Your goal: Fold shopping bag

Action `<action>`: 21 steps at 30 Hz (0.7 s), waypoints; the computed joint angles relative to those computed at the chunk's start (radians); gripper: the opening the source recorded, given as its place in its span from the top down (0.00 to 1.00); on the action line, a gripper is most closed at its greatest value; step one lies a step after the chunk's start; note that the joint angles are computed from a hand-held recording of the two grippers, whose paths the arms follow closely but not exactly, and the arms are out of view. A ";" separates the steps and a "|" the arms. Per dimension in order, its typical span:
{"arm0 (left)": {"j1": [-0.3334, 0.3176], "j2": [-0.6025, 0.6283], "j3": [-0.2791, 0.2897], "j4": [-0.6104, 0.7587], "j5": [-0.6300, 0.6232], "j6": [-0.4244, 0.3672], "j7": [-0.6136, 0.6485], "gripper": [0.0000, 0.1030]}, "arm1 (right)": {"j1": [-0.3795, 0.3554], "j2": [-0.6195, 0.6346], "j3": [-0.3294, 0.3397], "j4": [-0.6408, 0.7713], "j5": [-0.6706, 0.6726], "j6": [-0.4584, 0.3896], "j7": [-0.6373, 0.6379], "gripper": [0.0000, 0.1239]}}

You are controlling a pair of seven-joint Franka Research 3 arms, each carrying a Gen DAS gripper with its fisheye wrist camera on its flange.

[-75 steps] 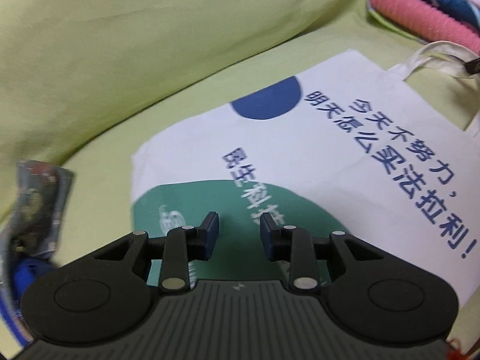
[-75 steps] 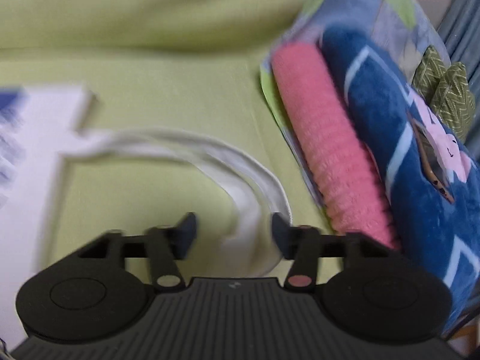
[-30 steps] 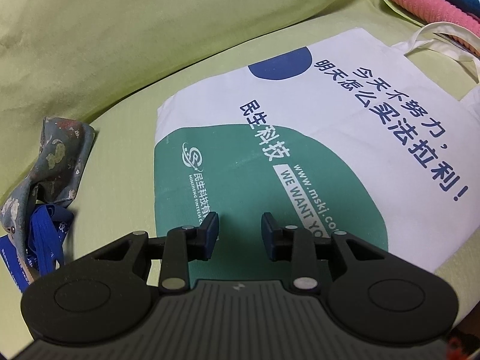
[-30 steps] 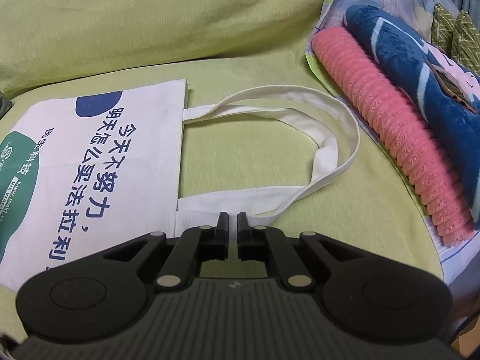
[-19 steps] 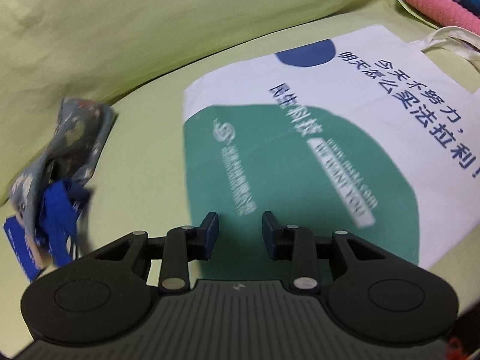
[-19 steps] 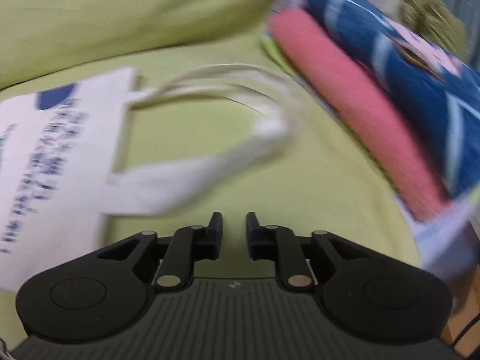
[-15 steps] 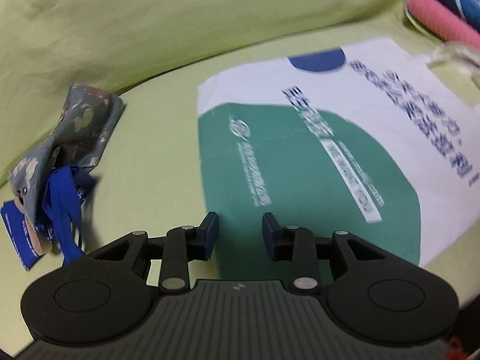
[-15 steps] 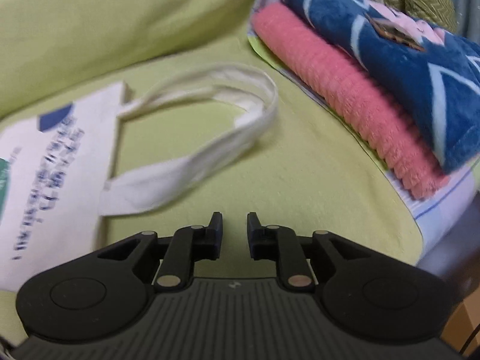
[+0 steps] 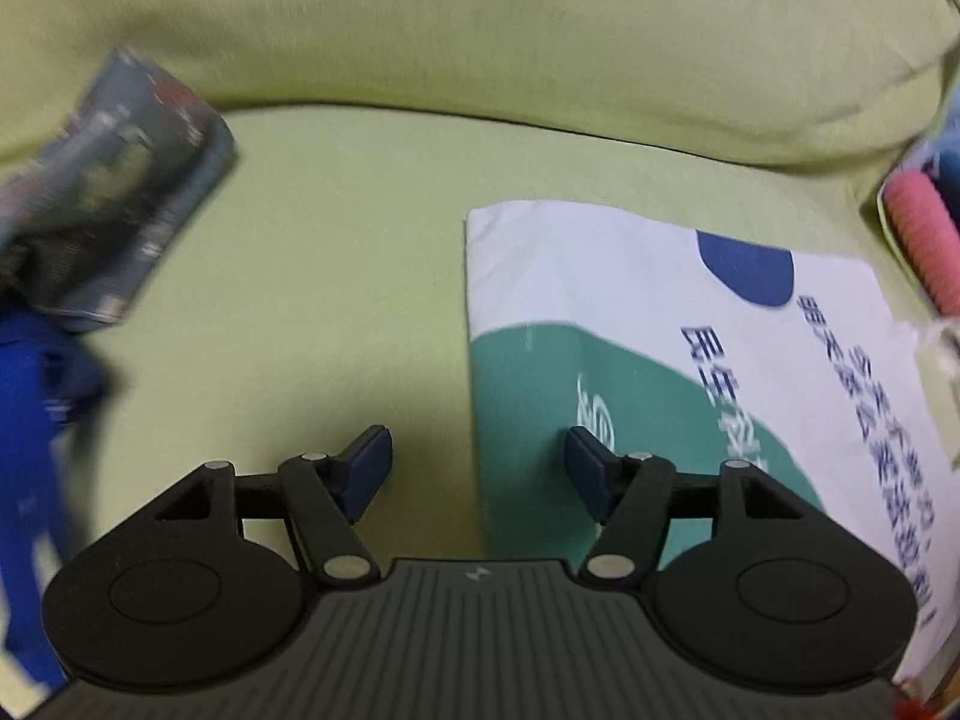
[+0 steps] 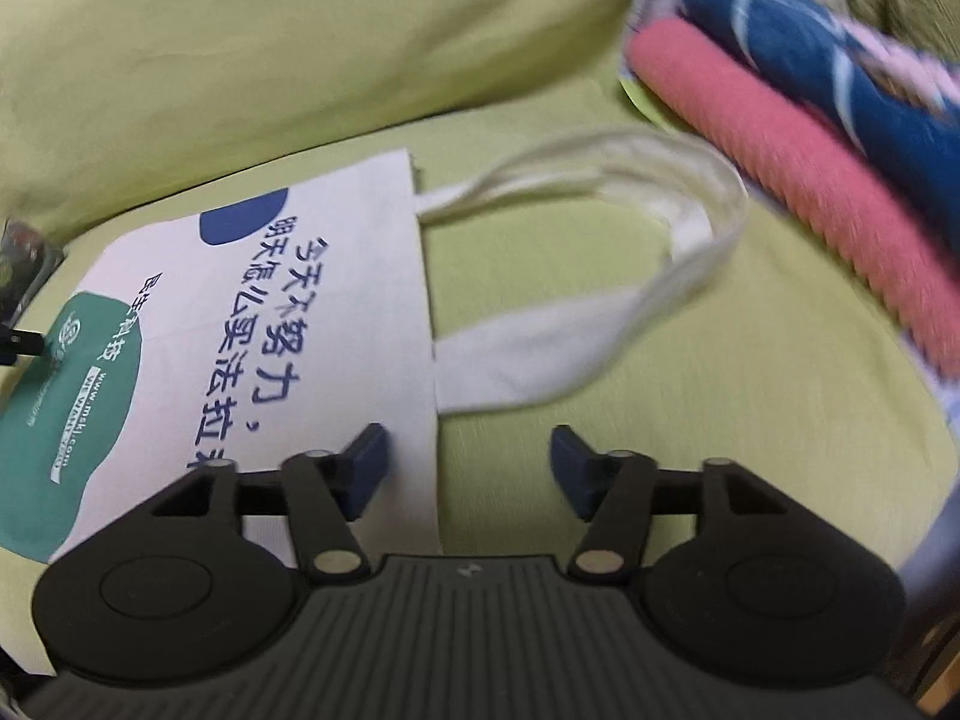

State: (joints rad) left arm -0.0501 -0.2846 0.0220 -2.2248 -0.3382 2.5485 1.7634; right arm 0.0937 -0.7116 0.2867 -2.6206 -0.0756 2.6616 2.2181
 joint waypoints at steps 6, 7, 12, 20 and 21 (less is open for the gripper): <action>-0.037 0.111 0.037 0.097 -0.301 -0.006 0.168 0.53 | 0.068 0.040 -0.059 -0.043 0.107 0.144 -0.042 0.75; -0.026 0.118 0.020 0.098 -0.294 0.014 0.171 0.60 | 0.076 0.060 -0.065 -0.035 0.115 0.163 -0.061 0.84; -0.005 0.108 -0.011 0.063 -0.369 0.085 0.224 0.76 | 0.000 0.114 -0.011 -0.003 0.068 0.208 -0.063 0.87; 0.054 0.083 -0.092 -0.001 0.053 0.227 -0.019 0.81 | -0.074 0.214 0.016 0.104 -0.028 0.192 -0.059 0.86; 0.063 0.057 -0.101 -0.020 0.125 0.226 -0.053 0.82 | -0.047 0.206 -0.008 0.105 -0.016 0.171 -0.079 0.85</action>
State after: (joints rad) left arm 0.0126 -0.2271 -0.0785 -2.2452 -0.2135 2.7744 1.7105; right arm 0.0471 -0.5058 0.2788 -2.5151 -0.0916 2.8329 2.1395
